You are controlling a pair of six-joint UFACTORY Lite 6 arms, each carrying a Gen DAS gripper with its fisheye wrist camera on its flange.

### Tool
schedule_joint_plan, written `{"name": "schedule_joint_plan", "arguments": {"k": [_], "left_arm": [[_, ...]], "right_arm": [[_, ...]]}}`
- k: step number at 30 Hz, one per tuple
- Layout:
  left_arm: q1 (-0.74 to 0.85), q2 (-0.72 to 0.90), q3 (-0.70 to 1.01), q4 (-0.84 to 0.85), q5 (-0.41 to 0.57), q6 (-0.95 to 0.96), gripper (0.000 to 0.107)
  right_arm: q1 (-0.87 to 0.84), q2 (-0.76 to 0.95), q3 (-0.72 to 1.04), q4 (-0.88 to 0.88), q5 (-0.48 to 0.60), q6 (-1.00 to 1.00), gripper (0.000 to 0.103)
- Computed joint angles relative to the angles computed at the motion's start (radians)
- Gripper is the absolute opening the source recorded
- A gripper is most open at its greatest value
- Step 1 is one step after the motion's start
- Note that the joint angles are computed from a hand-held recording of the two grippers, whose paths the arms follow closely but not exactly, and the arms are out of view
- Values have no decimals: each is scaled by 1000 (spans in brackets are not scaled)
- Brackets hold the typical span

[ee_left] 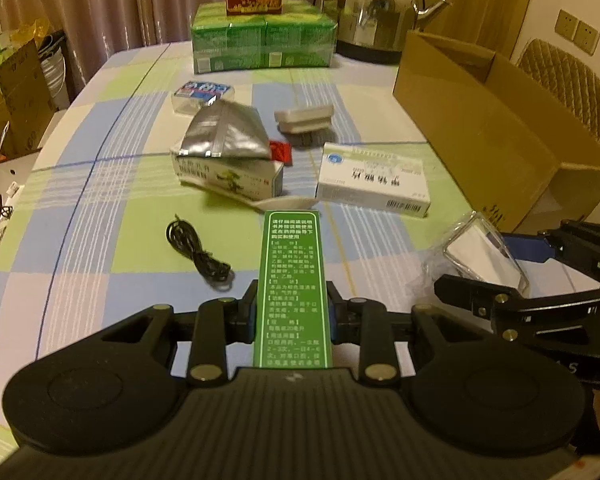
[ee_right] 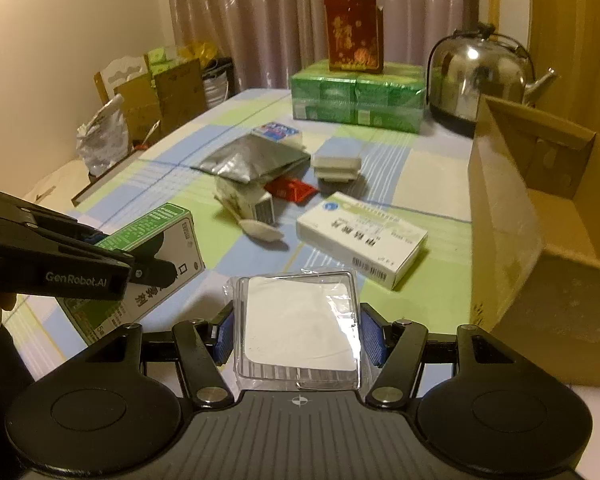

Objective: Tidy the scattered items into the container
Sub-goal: 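Carry the green box and the packet over the cardboard box with both grippers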

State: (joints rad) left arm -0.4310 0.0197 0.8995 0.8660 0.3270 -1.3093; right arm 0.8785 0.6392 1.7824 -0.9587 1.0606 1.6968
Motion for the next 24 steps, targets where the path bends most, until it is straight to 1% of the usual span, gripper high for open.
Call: {"name": "schedule_joint_plan", "arguments": {"k": [7,14,19,24], "left_arm": [[-23,3,112,-38,43,66,25],[-67,77,293,-81,83,143,25],[-97,164,440,-132,97,209,25],[-133,303,650,-212,112,289,25]], "right_arm": [[17,-26,70,-37,124,-56,58],[28,-84,110,-80,261,-111,58],[32,-189,34,-114,338,-105,58],[36,-330,-97,-135,419,-70,58]]}}
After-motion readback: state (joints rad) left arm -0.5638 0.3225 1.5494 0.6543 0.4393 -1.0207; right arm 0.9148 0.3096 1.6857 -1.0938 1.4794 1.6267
